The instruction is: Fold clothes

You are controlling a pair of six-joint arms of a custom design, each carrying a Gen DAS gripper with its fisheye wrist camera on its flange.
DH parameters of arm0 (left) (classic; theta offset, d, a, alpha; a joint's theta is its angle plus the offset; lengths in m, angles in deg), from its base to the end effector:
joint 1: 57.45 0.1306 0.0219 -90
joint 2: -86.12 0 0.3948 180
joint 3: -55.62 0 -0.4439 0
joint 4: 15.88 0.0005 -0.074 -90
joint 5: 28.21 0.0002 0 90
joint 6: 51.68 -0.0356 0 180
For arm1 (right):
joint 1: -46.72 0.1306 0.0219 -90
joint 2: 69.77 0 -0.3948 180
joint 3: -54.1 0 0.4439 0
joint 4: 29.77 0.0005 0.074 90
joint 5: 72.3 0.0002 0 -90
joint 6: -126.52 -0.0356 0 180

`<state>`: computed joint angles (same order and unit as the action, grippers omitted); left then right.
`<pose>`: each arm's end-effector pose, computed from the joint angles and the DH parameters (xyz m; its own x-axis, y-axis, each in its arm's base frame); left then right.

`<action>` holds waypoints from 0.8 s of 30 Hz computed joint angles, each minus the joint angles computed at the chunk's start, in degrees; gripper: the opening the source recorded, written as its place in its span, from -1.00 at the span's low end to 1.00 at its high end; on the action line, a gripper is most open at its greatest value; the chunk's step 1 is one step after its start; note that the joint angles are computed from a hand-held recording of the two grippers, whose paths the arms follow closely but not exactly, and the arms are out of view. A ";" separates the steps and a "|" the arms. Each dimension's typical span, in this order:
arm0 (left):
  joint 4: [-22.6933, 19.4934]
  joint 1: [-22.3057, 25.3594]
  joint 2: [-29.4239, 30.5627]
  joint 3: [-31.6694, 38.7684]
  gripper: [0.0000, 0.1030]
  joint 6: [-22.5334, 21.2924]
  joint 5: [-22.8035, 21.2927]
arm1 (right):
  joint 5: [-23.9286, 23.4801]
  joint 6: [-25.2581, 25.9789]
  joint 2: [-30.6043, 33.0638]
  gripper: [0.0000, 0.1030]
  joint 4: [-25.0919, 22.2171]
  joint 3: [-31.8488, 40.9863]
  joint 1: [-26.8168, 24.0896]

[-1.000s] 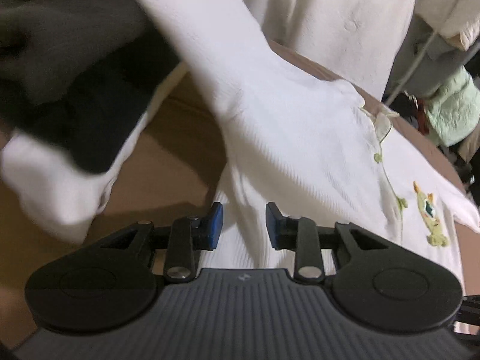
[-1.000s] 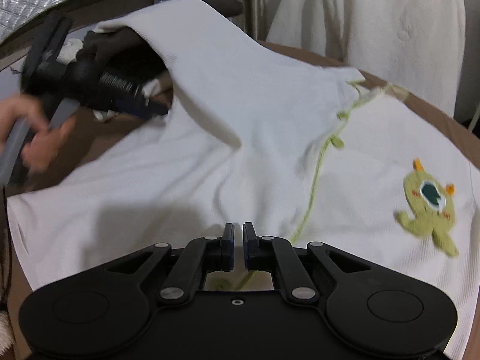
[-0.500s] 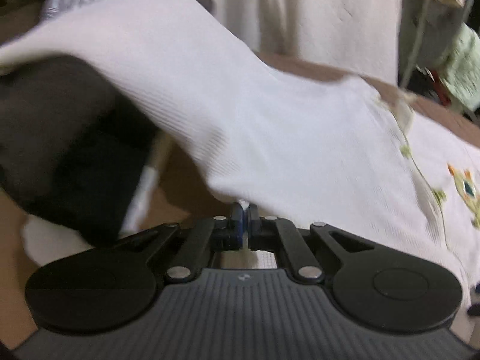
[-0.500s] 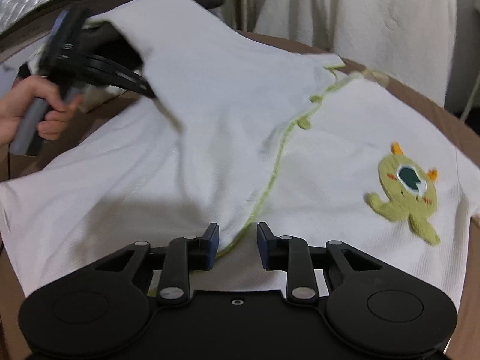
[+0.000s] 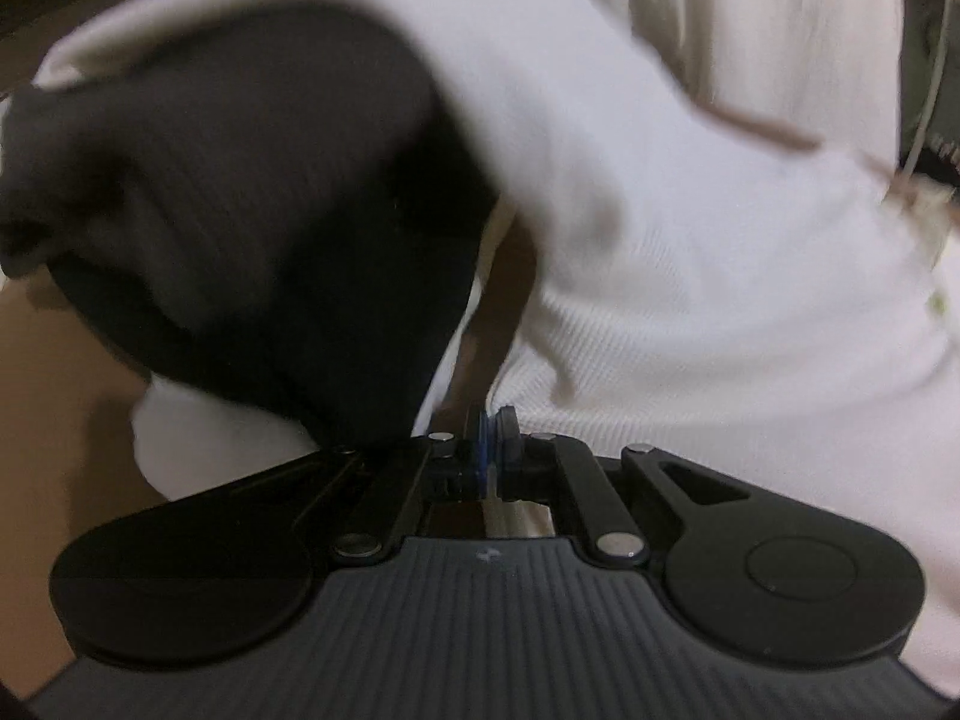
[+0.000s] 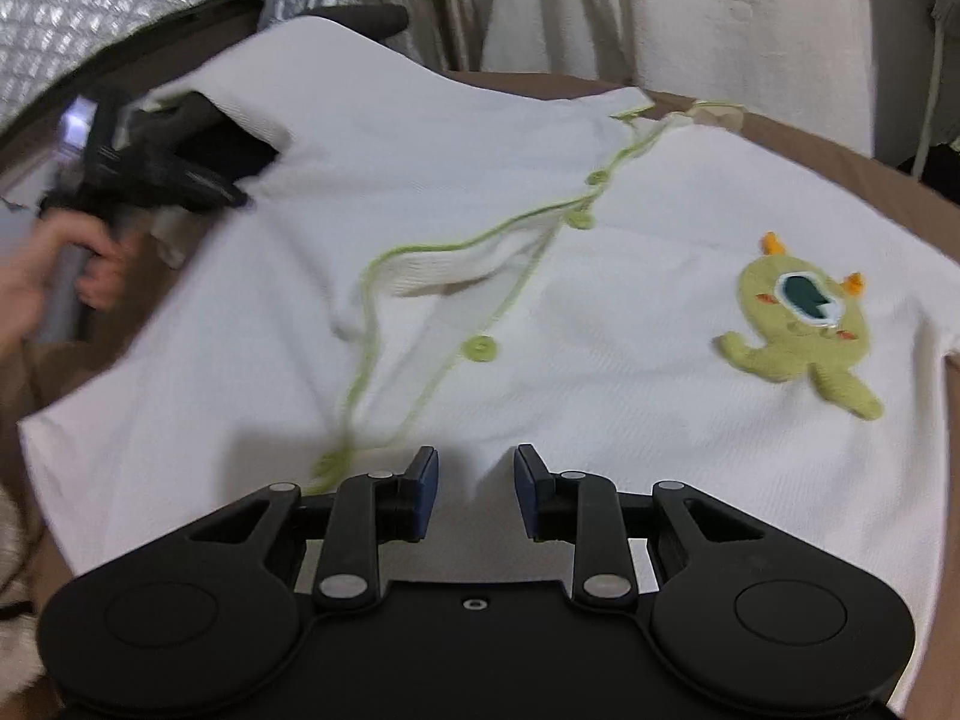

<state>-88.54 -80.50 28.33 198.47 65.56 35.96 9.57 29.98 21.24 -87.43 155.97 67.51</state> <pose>0.6618 -0.2653 0.5374 -0.6932 -0.1528 -0.7043 -0.2380 0.9710 0.0237 0.5027 0.1957 0.5292 -0.7274 -0.1556 -0.6684 -0.3614 0.9148 0.1804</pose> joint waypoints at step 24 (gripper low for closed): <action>-2.35 -1.63 -14.49 -16.77 -0.72 6.08 16.22 | -10.90 -15.48 -7.14 -0.35 4.10 -9.98 2.13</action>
<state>-90.89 -82.13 13.84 181.70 71.63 52.18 -1.32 14.50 14.10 -83.33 145.99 69.65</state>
